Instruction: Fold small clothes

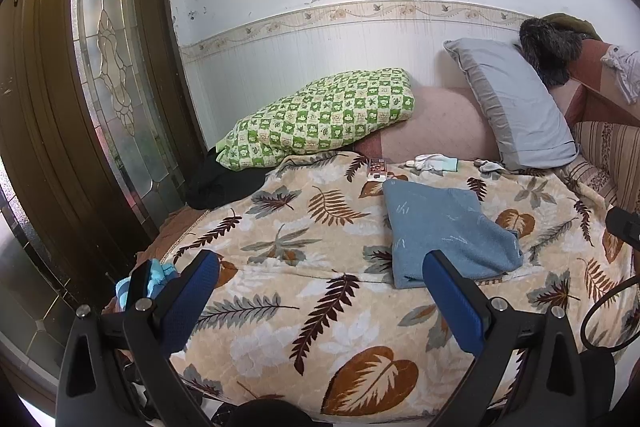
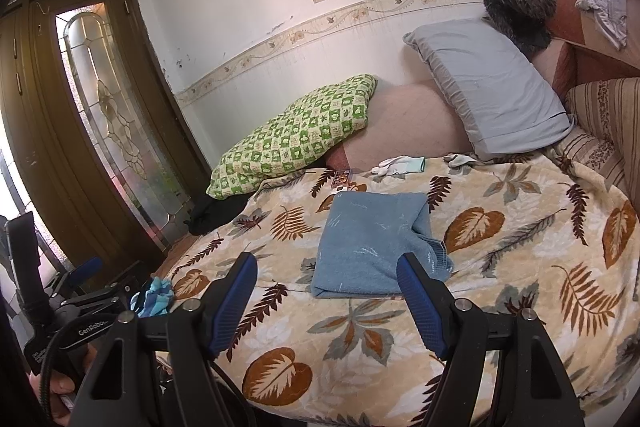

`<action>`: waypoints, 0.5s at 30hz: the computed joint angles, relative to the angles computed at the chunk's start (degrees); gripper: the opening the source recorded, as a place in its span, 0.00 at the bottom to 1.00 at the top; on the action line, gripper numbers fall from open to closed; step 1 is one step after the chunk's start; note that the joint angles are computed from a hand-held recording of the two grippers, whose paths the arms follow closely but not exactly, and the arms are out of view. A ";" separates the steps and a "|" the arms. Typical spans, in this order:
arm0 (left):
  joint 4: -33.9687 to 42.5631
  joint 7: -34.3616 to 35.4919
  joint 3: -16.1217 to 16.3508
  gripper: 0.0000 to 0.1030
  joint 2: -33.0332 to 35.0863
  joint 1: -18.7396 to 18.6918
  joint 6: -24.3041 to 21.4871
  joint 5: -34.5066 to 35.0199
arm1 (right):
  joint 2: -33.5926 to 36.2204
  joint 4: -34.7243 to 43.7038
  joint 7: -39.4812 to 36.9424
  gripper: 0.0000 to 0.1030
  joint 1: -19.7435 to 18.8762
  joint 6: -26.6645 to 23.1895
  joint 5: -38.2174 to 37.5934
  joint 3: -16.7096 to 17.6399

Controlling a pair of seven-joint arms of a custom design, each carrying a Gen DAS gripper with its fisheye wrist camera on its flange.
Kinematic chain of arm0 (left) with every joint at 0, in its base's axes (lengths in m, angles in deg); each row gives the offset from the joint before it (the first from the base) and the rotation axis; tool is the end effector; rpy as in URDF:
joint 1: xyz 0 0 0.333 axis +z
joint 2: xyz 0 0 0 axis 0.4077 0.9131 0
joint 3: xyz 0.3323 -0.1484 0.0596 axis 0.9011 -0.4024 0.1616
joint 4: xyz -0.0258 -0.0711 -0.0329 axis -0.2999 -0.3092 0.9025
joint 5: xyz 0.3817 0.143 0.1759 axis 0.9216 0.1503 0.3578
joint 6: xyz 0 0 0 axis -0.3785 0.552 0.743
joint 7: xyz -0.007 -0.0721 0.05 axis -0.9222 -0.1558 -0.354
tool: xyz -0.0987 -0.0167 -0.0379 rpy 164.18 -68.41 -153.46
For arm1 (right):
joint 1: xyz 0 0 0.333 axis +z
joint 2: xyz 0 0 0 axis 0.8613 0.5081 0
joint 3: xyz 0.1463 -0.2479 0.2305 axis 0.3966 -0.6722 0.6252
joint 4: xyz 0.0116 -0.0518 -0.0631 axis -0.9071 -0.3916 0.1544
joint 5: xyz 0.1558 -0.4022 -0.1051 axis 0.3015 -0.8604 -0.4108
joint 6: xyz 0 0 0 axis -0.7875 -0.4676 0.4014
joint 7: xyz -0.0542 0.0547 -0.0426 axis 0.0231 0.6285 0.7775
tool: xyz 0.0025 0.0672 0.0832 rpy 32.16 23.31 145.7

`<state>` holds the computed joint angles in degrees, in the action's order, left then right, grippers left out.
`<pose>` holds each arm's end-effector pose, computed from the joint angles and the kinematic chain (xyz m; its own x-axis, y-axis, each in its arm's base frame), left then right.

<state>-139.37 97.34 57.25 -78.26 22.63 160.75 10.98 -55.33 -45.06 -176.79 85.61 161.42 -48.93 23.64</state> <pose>0.6686 -0.0871 0.6397 -0.4696 -0.8781 -0.0914 -0.4213 0.3139 -0.8509 0.5045 0.3754 0.6286 -0.3726 -0.8868 -0.2734 -0.3525 0.4078 -0.8423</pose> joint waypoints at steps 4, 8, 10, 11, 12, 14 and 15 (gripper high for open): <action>-0.08 -0.40 0.01 0.98 0.08 0.02 0.06 0.23 | 0.44 0.13 -0.36 0.73 0.05 0.12 0.38 -0.13; -0.40 -0.78 0.03 0.98 0.00 0.03 0.08 0.34 | 0.71 0.20 -0.30 0.73 0.12 0.56 0.48 -0.32; -0.44 -1.01 0.04 0.98 0.03 0.03 0.08 0.49 | 0.75 0.26 -0.27 0.73 0.20 0.57 0.50 -0.37; -0.40 -1.09 0.05 0.98 0.04 0.06 0.02 0.51 | 0.80 0.26 -0.29 0.73 0.21 0.71 0.48 -0.41; -0.40 -1.10 0.04 0.98 0.05 0.07 0.04 0.46 | 0.84 0.29 -0.31 0.73 0.24 0.75 0.46 -0.42; -0.28 -1.12 0.05 0.98 0.13 0.11 -0.08 0.55 | 0.84 0.22 -0.46 0.73 0.25 0.97 0.45 -0.52; -0.25 -1.20 0.05 0.98 0.16 0.13 -0.18 0.63 | 0.89 0.28 -0.47 0.73 0.28 0.89 0.49 -0.50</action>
